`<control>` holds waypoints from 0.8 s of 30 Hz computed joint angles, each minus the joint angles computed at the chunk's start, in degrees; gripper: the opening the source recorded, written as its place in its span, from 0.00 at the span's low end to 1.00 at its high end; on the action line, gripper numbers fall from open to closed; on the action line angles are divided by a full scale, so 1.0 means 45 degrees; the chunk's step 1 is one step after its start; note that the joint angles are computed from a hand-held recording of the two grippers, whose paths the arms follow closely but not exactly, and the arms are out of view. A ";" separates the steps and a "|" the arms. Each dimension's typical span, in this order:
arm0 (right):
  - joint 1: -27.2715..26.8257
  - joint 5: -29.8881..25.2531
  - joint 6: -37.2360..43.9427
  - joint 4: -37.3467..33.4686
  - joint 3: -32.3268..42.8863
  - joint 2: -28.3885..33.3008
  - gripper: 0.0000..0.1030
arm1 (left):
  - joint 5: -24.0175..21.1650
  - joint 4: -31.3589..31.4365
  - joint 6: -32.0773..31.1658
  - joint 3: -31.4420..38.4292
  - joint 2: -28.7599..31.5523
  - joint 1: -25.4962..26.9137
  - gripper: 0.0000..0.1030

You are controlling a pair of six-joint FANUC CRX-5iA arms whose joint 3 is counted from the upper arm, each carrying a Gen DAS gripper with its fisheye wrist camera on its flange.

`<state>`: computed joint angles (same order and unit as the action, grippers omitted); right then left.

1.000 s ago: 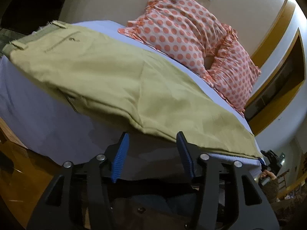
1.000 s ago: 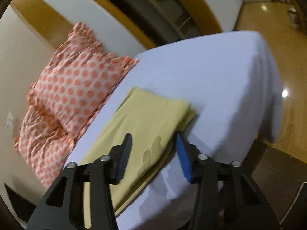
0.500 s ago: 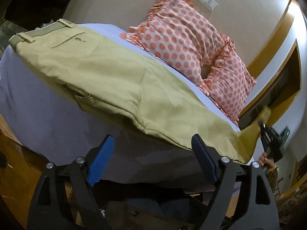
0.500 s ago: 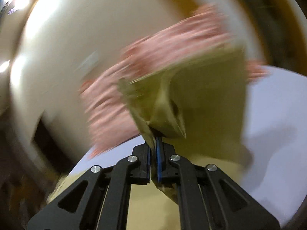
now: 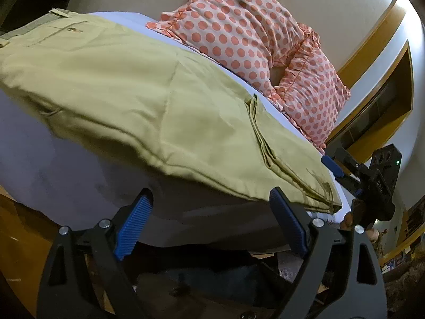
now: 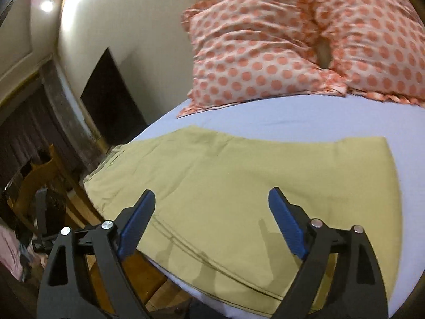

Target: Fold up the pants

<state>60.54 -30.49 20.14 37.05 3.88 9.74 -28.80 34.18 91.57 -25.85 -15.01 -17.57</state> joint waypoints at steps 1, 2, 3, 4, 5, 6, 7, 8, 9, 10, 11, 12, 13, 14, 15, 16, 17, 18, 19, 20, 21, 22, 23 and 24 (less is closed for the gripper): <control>-0.0010 -0.0054 -0.0010 -0.0242 0.0021 -0.0004 0.87 | 0.0038 -0.0086 0.0129 0.0113 0.0114 -0.0032 0.86; -0.0033 -0.0050 0.0020 -0.0506 0.0044 0.0024 0.87 | 0.0026 -0.0297 0.0365 0.0265 0.0208 -0.0026 0.86; -0.0050 -0.0053 0.0178 -0.0923 0.0144 0.0073 0.87 | -0.0010 -0.0488 0.0612 0.0392 0.0274 -0.0025 0.87; -0.0095 -0.0093 0.0475 -0.1311 0.0404 0.0235 0.87 | -0.0083 -0.0598 0.0865 0.0483 0.0312 -0.0009 0.87; -0.0036 -0.0117 0.0485 -0.1406 0.0410 0.0260 0.87 | -0.0138 -0.0542 0.1047 0.0489 0.0306 0.0046 0.87; -0.0052 -0.0192 0.0714 -0.1639 0.0609 0.0389 0.87 | -0.0053 -0.0821 0.1479 0.0498 0.0204 0.0091 0.85; -0.0008 -0.0237 0.0923 -0.1825 0.0714 0.0442 0.87 | 0.0022 -0.1285 0.2014 0.0557 0.0075 0.0124 0.85; 0.0008 -0.0254 0.1014 -0.1886 0.0755 0.0468 0.87 | 0.0213 -0.1990 0.2786 0.0600 -0.0199 0.0196 0.85; 0.0023 -0.0294 0.1091 -0.1911 0.0818 0.0512 0.88 | 0.0367 -0.2162 0.3053 0.0546 -0.0379 0.0290 0.85; 0.0018 -0.0252 0.1039 -0.1869 0.0795 0.0526 0.88 | 0.0601 -0.2059 0.3071 0.0408 -0.0544 0.0433 0.85; 0.0005 -0.0191 0.0956 -0.1837 0.0754 0.0520 0.88 | 0.0656 -0.2388 0.3552 0.0441 -0.0657 0.0612 0.84; -0.0007 -0.0154 0.0847 -0.1808 0.0709 0.0507 0.88 | 0.0639 -0.2596 0.3904 0.0468 -0.0731 0.0757 0.80; -0.0024 -0.0164 0.0748 -0.1826 0.0704 0.0510 0.88 | 0.0768 -0.2461 0.4088 0.0338 -0.0859 0.0984 0.79; -0.0033 -0.0143 0.0693 -0.1835 0.0668 0.0489 0.88 | 0.0825 -0.2776 0.4802 0.0300 -0.1037 0.1263 0.78; -0.0041 -0.0109 0.0632 -0.1794 0.0609 0.0454 0.88 | 0.0657 -0.3757 0.6089 0.0505 -0.1207 0.1564 0.77; -0.0046 -0.0051 0.0446 -0.1610 0.0472 0.0391 0.88 | 0.0502 -0.4311 0.6891 0.0635 -0.1329 0.1780 0.76; -0.0052 -0.0020 0.0343 -0.1518 0.0397 0.0360 0.88 | 0.0463 -0.4768 0.7771 0.0660 -0.1482 0.2159 0.74; -0.0057 0.0005 0.0227 -0.1438 0.0319 0.0323 0.89 | 0.0417 -0.5114 0.8517 0.0677 -0.1573 0.2569 0.70; -0.0078 0.0037 0.0127 -0.1408 0.0257 0.0292 0.89 | 0.0331 -0.5235 0.8867 0.0695 -0.1602 0.2786 0.66; -0.0098 0.0063 0.0012 -0.1376 0.0199 0.0264 0.89 | 0.0134 -0.5140 0.9299 0.0631 -0.1623 0.3235 0.56; -0.0119 0.0100 -0.0052 -0.1393 0.0166 0.0243 0.89 | 0.0051 -0.4780 0.9520 0.0442 -0.1684 0.3622 0.45; -0.0145 0.0200 -0.0154 -0.1373 0.0075 0.0193 0.89 | 0.0158 -0.4328 0.9591 0.0174 -0.1765 0.3931 0.41; -0.0149 0.0225 -0.0423 -0.1166 -0.0028 0.0155 0.89 | 0.0285 -0.4245 0.9877 0.0029 -0.1795 0.4154 0.30; -0.0167 0.0307 -0.0575 -0.1013 -0.0163 0.0089 0.89 | -0.0146 -0.4829 1.0379 0.0371 -0.1653 0.4186 0.16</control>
